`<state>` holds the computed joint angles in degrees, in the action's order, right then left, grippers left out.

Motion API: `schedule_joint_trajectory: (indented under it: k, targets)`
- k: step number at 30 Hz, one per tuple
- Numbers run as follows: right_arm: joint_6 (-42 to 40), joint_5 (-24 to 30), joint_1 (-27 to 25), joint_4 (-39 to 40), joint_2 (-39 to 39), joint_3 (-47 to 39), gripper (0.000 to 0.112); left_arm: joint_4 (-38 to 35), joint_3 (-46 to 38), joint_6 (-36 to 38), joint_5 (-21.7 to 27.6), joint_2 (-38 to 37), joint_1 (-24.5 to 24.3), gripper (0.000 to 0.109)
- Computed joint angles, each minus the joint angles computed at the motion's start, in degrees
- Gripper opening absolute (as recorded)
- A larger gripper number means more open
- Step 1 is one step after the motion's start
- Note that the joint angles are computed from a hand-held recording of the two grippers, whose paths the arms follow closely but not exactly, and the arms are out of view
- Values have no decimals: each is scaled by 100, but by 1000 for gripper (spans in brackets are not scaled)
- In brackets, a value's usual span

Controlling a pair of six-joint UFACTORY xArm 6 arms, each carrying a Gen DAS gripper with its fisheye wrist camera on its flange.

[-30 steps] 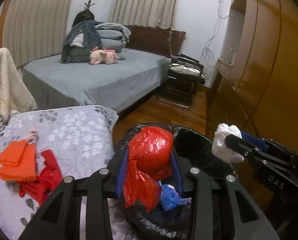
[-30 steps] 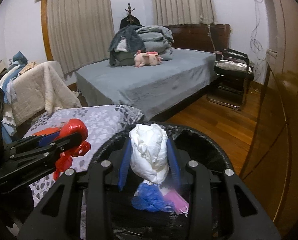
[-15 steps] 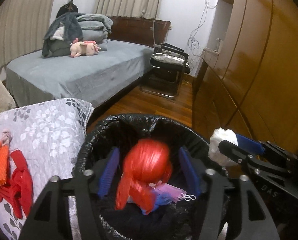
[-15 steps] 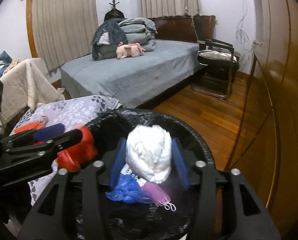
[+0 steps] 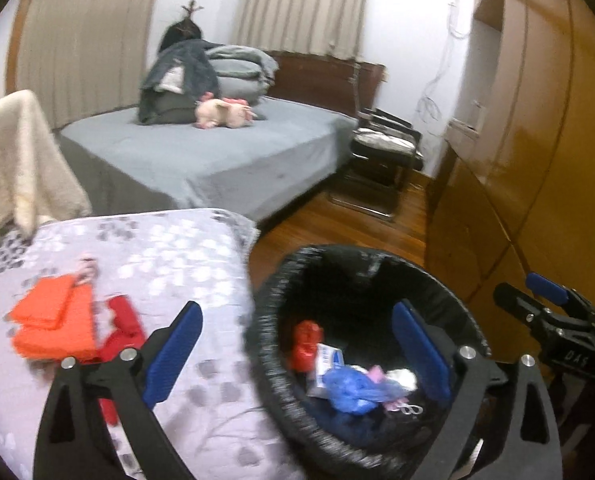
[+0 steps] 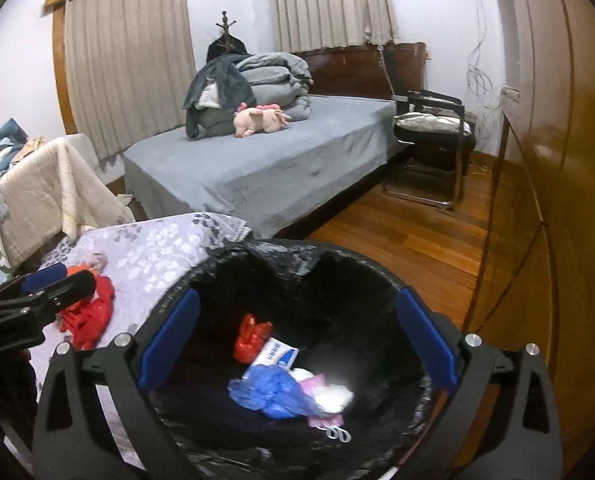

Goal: Collect trash
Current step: 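Open both tools to drop the red bag and tissue into the bin, then grasp the orange mesh pad with the left tool while the right tool grasps the red glove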

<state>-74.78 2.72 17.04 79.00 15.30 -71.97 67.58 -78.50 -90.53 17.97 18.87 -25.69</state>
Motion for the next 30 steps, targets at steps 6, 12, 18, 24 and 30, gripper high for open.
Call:
schedule_joint_trajectory:
  k: [6,12,18,24,30]
  targets:
    - [60,115,308,-77,67,-148,97,721,993,-766,590,-916,129,94]
    - [212,284,643,-283,261,-394,97,954,1853,-1134,1147,-1639,317,94]
    - [311,392,994,-545,537,-747,97,1013,2408,-1343,1340,-2075,605,94]
    - [801,504,1271,-1096,959,-1231,97,1015,2742,-1422,1325,-2273,935,93]
    - [1282,591,1481,-1654,1442,-1750,97,1074,2823,-1465,1095,-2209,1340,90]
